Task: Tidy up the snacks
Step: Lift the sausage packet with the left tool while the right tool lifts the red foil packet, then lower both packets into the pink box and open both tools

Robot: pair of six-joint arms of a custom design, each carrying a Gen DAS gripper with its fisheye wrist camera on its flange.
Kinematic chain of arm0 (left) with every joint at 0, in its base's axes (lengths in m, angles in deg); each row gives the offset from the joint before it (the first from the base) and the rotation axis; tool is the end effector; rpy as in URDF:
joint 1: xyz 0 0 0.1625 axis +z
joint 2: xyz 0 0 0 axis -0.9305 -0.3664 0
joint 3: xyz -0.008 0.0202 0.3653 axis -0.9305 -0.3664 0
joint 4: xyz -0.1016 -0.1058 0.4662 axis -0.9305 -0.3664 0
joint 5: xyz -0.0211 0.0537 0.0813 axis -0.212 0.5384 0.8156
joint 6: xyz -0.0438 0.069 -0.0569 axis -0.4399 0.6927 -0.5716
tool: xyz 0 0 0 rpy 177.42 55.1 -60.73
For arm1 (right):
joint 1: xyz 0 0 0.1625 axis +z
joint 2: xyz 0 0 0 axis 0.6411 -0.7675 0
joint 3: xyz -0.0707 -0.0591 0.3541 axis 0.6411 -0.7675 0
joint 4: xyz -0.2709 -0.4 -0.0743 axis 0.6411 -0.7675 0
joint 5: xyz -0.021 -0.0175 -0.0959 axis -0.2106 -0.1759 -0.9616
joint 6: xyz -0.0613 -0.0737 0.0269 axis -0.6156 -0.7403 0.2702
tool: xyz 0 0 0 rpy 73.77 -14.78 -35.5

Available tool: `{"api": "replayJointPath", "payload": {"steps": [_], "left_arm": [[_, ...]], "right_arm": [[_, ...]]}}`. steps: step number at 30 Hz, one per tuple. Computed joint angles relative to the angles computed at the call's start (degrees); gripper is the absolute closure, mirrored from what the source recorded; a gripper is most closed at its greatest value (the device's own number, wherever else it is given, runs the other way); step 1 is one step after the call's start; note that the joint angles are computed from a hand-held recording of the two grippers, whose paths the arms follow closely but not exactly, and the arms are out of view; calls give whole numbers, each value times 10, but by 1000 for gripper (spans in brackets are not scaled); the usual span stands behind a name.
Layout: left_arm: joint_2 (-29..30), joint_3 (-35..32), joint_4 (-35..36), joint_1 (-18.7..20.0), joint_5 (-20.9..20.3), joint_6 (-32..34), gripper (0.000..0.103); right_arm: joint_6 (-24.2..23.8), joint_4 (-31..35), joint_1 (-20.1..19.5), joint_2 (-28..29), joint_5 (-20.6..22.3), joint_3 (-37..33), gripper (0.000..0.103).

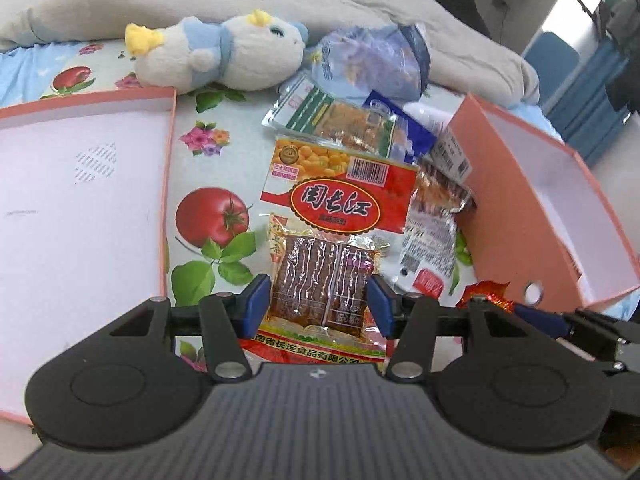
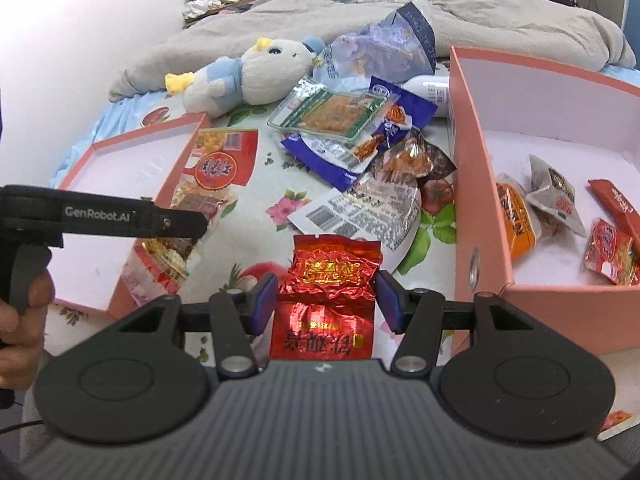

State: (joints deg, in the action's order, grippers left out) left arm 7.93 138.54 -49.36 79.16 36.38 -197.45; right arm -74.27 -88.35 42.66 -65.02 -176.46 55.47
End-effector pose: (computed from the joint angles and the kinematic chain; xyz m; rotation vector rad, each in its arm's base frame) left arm -0.3620 -0.2758 0.0475 -0.2857 2.2986 -1.0375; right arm 0.0796 -0.3325 0.3491 1.1212 -2.5640 0.4188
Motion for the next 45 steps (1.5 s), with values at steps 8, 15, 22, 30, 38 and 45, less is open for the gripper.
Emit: {"api": "replayJointPath", "payload": {"steps": [8, 15, 22, 30, 38, 45], "left_arm": [[18, -59, 70, -9, 24, -33, 44], [46, -112, 111, -11, 47, -43, 44], [86, -177, 135, -4, 75, -31, 44], [140, -251, 125, 10, 107, 13, 44], [192, -318, 96, 25, 126, 75, 44], [244, -368, 20, 45, 141, 164, 44]], "right_arm": [[29, 8, 29, 28, 23, -38, 47], [46, -8, 46, 57, 41, -73, 47], [53, -25, 56, 86, 52, -113, 47], [60, -35, 61, 121, 60, -163, 47], [67, -55, 57, 160, 64, -214, 47], [72, -80, 36, 193, 70, -255, 46]]}}
